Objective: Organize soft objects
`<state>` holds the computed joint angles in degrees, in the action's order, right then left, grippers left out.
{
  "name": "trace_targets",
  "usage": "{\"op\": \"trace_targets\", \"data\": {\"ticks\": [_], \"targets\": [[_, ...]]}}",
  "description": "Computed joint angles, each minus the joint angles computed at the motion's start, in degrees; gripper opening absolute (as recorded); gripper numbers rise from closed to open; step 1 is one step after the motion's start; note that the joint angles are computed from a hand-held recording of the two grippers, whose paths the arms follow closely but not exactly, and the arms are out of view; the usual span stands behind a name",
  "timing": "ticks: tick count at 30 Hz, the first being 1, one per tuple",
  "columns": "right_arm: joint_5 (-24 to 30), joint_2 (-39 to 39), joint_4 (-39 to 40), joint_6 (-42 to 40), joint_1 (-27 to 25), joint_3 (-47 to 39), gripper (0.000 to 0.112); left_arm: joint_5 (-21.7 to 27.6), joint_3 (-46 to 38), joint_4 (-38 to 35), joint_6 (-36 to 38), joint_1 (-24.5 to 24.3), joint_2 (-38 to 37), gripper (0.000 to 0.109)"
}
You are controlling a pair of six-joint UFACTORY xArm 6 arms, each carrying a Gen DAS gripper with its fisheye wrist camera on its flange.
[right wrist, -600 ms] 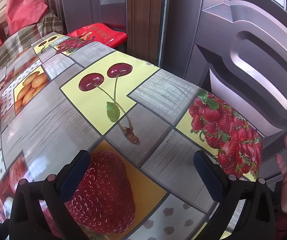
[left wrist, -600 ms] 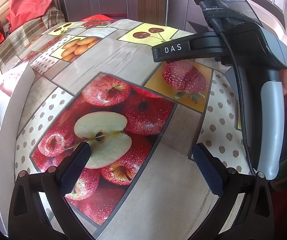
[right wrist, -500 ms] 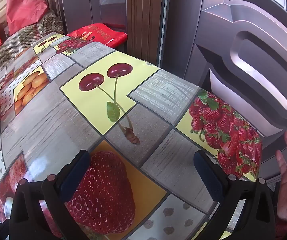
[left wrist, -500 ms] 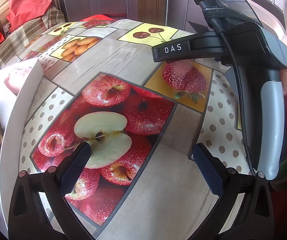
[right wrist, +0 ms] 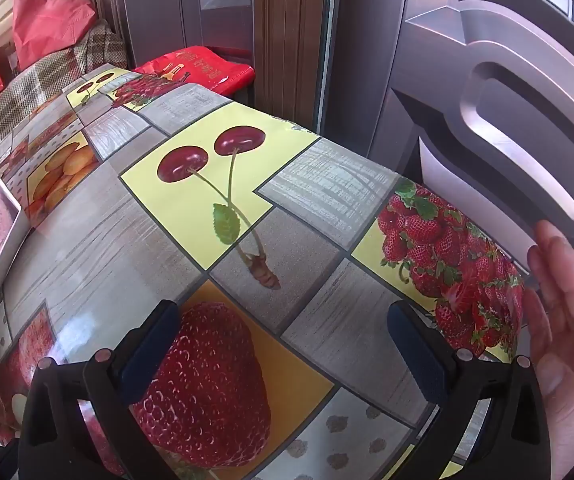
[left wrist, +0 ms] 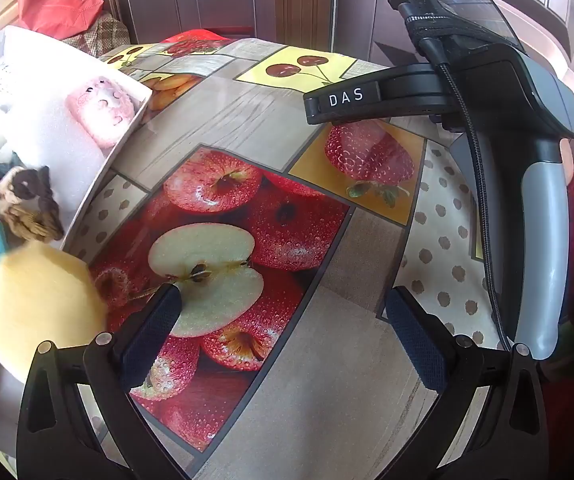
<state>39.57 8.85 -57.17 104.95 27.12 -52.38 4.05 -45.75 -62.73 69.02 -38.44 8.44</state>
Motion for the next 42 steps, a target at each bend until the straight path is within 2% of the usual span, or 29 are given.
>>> {"op": "trace_targets", "data": {"ticks": [42], "targets": [[0.1,0.2,0.2,-0.4,0.2,-0.3,0.103,0.3,-0.2,-0.3,0.5,0.3,0.1,0.102]]}}
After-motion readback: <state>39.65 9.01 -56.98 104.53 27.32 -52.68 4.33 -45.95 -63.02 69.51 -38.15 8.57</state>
